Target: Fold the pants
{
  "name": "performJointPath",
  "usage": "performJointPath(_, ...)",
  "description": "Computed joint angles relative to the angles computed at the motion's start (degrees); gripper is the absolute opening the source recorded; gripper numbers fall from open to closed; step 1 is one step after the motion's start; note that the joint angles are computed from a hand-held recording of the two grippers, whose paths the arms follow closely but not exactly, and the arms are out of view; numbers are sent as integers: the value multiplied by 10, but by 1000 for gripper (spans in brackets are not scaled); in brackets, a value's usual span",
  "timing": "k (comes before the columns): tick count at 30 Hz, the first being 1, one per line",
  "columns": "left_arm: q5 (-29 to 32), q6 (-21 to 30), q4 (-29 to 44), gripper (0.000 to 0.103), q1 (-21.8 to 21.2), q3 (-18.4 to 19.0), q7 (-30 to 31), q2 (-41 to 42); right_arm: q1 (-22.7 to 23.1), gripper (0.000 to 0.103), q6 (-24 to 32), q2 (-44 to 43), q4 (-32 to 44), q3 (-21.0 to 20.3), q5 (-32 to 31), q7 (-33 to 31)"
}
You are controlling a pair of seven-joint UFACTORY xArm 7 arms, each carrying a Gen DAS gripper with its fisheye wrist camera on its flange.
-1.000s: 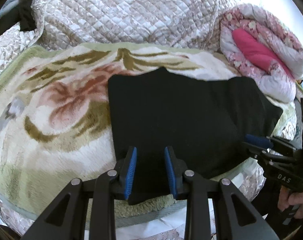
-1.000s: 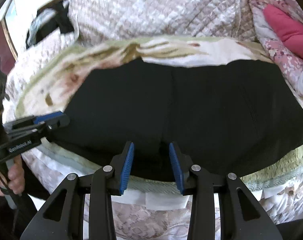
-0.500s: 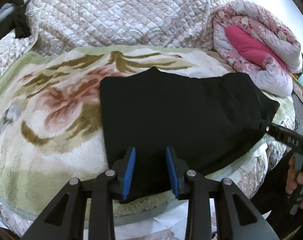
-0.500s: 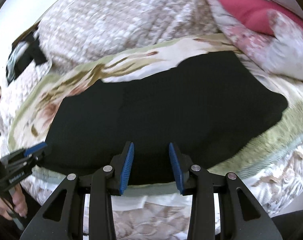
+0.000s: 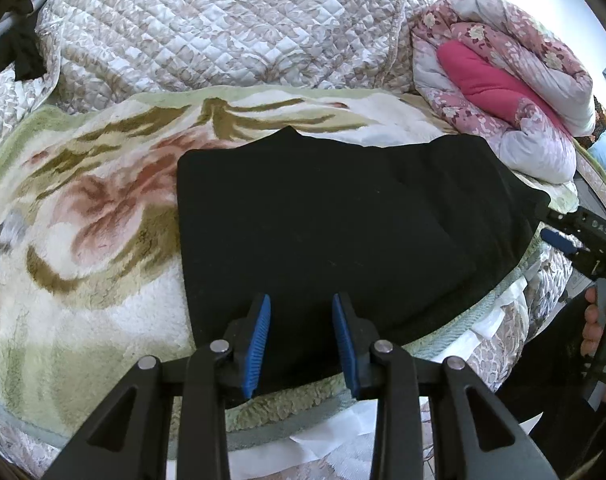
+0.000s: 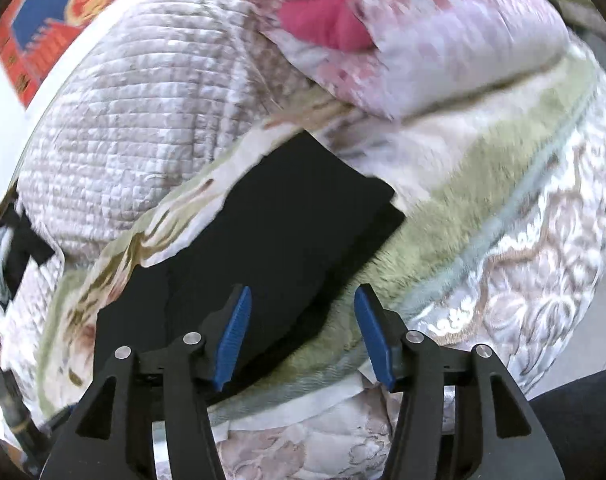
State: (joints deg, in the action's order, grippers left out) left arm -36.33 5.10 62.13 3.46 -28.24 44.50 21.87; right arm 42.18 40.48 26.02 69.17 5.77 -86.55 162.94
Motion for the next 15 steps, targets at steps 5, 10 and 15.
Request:
performJointPath(5, 0, -1, 0, 35, 1, -2, -1, 1, -14, 55, -7, 1, 1, -8, -43, 55)
performJointPath(10, 1, 0, 1, 35, 3, -4, -1, 2, -21, 55, 13, 3, 2, -7, -52, 87)
performJointPath(15, 2, 1, 2, 35, 4, -4, -1, 2, -38, 50, -6, 14, 20, -7, -56, 53)
